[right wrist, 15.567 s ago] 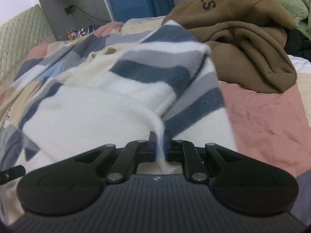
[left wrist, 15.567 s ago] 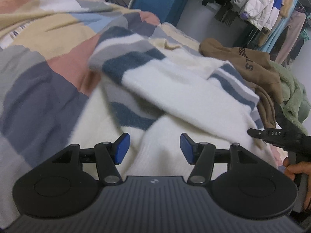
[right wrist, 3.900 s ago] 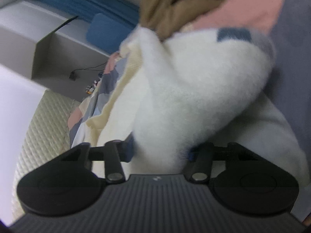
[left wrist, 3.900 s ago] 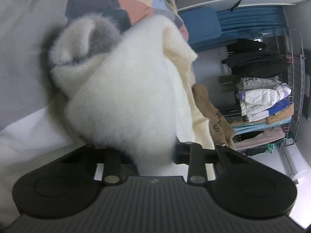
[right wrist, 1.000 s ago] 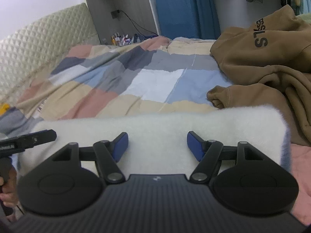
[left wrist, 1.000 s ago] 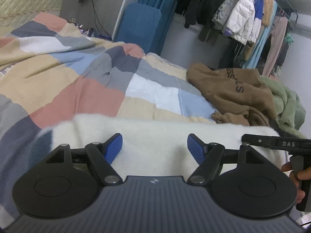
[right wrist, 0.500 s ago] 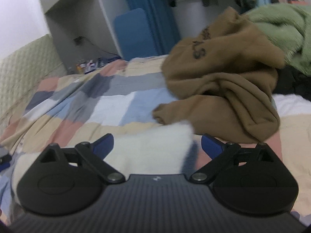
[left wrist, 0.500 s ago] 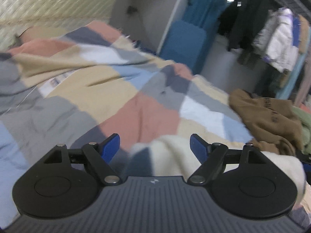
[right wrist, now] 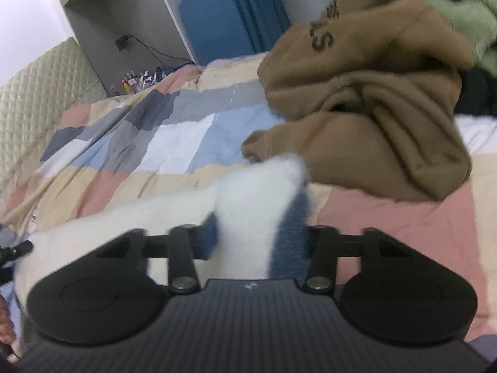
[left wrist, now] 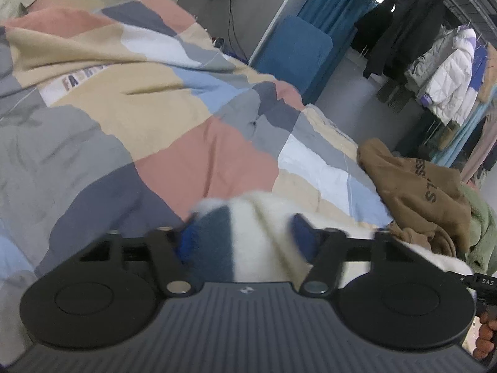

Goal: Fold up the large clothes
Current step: 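Pinch the grey-blue blanket end with the right gripper while the left gripper pinches the other end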

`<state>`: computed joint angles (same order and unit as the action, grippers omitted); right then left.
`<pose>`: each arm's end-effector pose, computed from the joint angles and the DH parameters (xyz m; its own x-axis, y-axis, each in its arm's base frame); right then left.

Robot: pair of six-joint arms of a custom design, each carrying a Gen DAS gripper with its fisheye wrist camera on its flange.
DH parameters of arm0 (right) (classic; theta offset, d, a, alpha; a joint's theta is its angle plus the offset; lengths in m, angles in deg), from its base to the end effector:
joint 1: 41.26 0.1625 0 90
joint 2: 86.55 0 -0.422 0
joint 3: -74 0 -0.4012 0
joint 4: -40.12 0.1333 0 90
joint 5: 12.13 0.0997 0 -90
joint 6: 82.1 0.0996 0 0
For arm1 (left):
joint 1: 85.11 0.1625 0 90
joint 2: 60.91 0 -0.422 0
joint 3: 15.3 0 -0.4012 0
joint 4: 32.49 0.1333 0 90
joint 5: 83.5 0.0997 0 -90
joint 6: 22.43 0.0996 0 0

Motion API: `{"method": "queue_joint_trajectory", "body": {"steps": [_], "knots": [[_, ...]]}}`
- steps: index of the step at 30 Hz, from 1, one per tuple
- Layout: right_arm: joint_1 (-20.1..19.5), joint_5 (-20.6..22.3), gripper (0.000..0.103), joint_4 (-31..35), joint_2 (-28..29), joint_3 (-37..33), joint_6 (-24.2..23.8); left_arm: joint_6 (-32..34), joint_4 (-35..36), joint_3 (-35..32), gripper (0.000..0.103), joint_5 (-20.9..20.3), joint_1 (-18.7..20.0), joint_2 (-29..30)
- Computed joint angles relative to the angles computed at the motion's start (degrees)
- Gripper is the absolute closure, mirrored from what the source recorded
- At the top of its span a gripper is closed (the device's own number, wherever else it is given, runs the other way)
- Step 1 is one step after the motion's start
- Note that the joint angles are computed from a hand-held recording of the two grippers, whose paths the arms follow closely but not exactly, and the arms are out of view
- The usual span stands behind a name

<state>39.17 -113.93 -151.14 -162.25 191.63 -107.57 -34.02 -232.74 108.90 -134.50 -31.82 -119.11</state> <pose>0.0220 -0.5487 0.3394 -0.8815 0.0872 0.4641 -0.3260 0.5987 -0.7317 -0.1483 -0.5268 0.1688 -0.9535 -0.0052 -0.3014 0.2415 0.5851 -0.7741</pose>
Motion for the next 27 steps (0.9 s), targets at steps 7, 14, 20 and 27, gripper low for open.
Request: {"method": "queue_joint_trajectory", "body": {"steps": [7,14,20,27], "knots": [[0.0,4.5,0.074,-6.3,-0.6,1.0,-1.8,3.5,-10.0,-1.0,0.088,0.3,-0.7,1.6],[0.2,1.4,0.073,-9.1,4.4,-2.9,-3.4,4.9,-5.6,-5.4,0.089,1.9,1.3,4.7],[-1.1,-1.5,0.067,-8.9,7.4,-4.2,-3.8,1.9,0.1,-6.1,0.089,0.9,3.7,4.6],[-1.2,-0.6,0.065,-6.0,5.9,-4.1,0.6,4.9,-1.7,-5.2,0.085,3.9,2.1,4.7]]}}
